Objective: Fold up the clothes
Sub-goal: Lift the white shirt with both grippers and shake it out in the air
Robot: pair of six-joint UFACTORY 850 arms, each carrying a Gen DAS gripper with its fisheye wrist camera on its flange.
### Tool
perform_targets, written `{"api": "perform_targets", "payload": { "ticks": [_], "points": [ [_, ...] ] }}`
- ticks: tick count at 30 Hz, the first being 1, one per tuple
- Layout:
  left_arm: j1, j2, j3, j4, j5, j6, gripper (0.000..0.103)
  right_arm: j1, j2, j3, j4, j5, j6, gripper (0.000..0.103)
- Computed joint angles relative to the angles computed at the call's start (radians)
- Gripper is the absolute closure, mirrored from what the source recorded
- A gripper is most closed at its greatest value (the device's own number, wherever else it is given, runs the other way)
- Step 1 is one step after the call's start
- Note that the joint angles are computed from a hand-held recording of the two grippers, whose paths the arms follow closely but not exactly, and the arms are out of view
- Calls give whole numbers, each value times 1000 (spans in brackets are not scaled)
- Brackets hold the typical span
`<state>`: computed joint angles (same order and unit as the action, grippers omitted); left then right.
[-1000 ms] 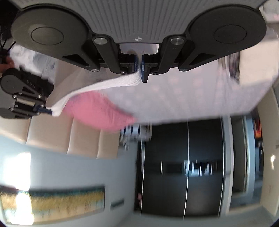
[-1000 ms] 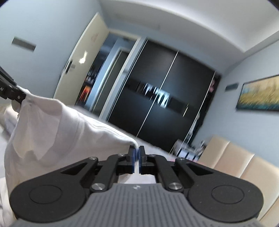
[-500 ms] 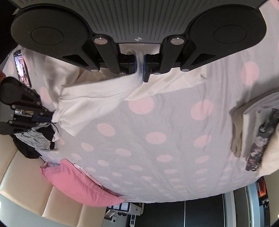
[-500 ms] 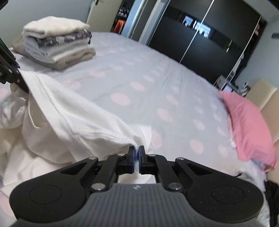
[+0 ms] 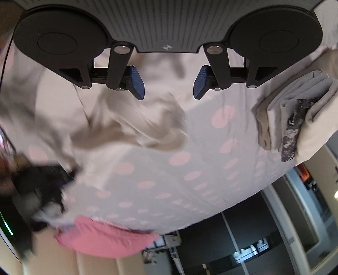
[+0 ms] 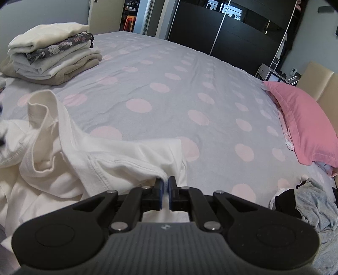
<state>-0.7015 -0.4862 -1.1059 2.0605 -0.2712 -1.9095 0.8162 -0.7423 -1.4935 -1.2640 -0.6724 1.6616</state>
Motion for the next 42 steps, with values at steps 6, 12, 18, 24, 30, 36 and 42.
{"api": "perform_targets", "payload": {
  "ticks": [6,12,18,24,30,36,42],
  "points": [
    [-83,-74,-20,-198,-165,238,56,2,-4,-6,4,-4,-5,97],
    [-108,-128,-50,-219,-278,310,67,7,-3,0,-13,-16,-10,96],
    [-87,-100,-32,-184,-248,276,94,7,-2,6,-23,-21,-7,96],
    [-26,-15,-3,-109,-184,59,100,12,14,30,-64,-81,52,98],
    [60,76,8,-93,-155,-93,101,33,66,78,-170,-234,169,99],
    [113,185,18,69,-118,-263,101,48,168,117,-253,-389,195,99],
    [98,294,26,354,-146,-517,101,86,298,116,-379,-623,169,99]
  ]
}}
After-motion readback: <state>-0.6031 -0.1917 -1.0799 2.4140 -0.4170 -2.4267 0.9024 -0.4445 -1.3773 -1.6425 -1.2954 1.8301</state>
